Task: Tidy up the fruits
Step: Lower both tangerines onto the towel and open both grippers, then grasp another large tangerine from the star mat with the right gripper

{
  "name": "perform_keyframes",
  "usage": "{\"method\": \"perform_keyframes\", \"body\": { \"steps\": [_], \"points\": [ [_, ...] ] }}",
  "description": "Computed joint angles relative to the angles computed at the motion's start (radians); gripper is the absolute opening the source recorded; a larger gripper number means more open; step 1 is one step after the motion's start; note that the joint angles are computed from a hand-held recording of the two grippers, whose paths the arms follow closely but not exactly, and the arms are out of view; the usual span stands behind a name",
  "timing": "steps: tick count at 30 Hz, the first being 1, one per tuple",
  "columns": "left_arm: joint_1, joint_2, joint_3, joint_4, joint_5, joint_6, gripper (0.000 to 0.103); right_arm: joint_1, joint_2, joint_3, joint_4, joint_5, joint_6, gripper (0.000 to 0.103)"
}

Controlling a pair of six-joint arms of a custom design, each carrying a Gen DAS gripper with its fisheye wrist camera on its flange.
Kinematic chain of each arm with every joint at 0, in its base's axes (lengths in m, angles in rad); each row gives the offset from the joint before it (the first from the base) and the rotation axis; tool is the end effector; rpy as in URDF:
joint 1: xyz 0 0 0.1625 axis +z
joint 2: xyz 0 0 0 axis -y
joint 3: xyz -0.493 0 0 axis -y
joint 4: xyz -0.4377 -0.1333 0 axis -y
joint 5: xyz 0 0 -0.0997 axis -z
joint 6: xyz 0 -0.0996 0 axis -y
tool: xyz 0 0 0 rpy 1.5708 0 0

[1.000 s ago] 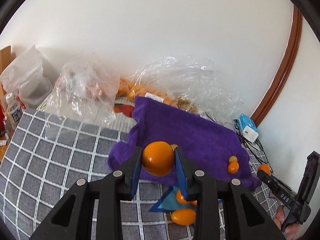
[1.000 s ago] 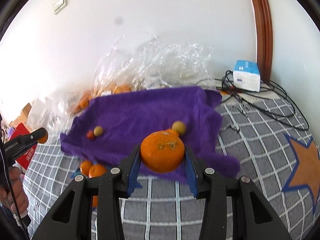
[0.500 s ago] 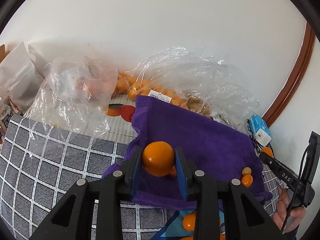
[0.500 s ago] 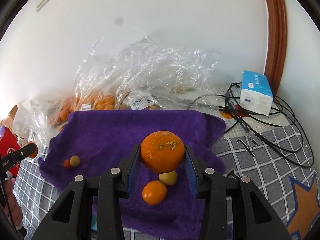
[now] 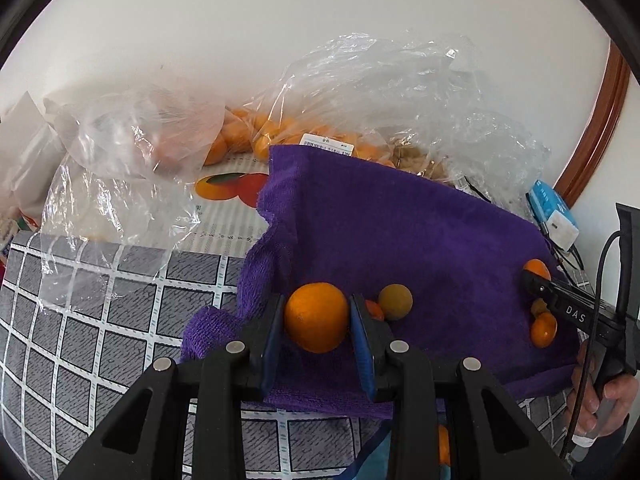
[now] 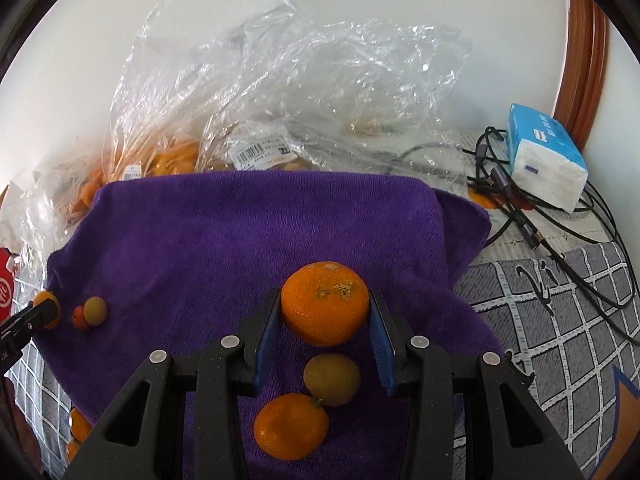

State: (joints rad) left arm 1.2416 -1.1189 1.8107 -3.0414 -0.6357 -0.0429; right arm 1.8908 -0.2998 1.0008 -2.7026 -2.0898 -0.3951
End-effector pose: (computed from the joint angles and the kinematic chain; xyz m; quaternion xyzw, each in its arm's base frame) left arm -0.0130 -0.6982 0.3547 -0.0515 0.8418 -0.4102 0.3471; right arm 0.3729 -0.8585 -0.0112 0.2791 -0.9037 0.1970 0.2582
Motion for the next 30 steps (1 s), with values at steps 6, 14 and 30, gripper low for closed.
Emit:
{"method": "perform_keyframes", "body": {
  "steps": [6,14,30],
  "points": [
    [0.004,0.008,-0.010,0.064,-0.025,-0.039,0.031,0.003,-0.004,0.009,0.007,-0.014,0.017,0.051],
    [-0.021,-0.002,-0.003,0.098,0.005,-0.033,0.044,0.045,-0.088,0.164,-0.153,-0.047,-0.046,0.070],
    [-0.081,-0.173,0.243,-0.070,0.091,0.003,0.052,0.098,-0.231,0.470,-0.315,-0.070,0.026,0.073]
  ]
}}
